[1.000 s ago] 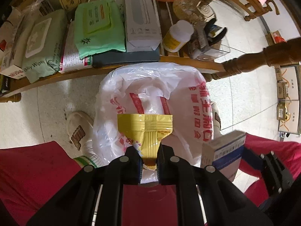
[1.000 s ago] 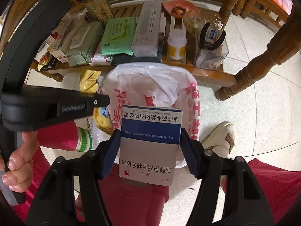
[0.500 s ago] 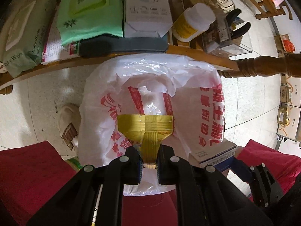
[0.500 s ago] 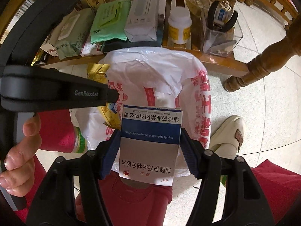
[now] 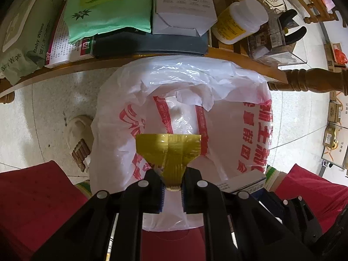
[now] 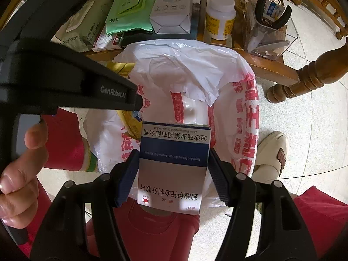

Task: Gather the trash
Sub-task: 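Open both tools to drop the medicine box and yellow wrapper into the bag, then raise both tools back up over the table toward the remaining items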

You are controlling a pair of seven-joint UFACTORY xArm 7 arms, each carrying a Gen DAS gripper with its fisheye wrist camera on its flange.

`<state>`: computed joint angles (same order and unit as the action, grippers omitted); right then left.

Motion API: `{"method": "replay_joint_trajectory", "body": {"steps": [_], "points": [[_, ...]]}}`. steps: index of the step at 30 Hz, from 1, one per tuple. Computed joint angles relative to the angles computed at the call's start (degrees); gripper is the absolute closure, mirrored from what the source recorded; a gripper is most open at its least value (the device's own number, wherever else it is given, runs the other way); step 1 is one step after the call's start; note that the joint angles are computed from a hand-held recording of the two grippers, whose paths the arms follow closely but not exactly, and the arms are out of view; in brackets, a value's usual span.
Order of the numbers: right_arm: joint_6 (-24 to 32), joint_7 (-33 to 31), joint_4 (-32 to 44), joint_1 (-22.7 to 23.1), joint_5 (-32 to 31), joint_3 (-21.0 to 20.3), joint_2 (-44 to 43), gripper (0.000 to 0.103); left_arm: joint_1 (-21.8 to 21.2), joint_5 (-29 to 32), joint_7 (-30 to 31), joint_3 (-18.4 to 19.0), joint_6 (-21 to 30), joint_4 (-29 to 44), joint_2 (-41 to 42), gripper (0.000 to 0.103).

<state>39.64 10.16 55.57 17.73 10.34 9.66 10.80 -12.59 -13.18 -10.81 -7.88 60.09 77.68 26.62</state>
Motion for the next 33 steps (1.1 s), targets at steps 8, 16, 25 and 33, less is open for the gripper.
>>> {"method": "replay_joint_trajectory", "body": {"steps": [8,16,25,33], "points": [[-1.15,1.36,0.0,-0.11,0.2,-0.25,0.27,0.026,-1.18,3.76,-2.08,0.88,1.84,1.71,0.9,0.048],[-0.75,0.4,-0.19,-0.97,1.89,-0.25,0.07,0.026,-1.15,4.06,-2.19,0.67,2.71,2.18,0.92,0.042],[-0.73,0.8,-0.38,-0.78,2.14,-0.09,-0.48,0.026,-1.47,4.94,-2.33,0.82,3.06,1.71,-0.62,0.035],[-0.17,1.19,-1.83,-0.25,2.38,0.11,-2.61,0.025,-2.15,6.46,-2.4,0.8,1.89,-1.32,-5.1,0.029]]}}
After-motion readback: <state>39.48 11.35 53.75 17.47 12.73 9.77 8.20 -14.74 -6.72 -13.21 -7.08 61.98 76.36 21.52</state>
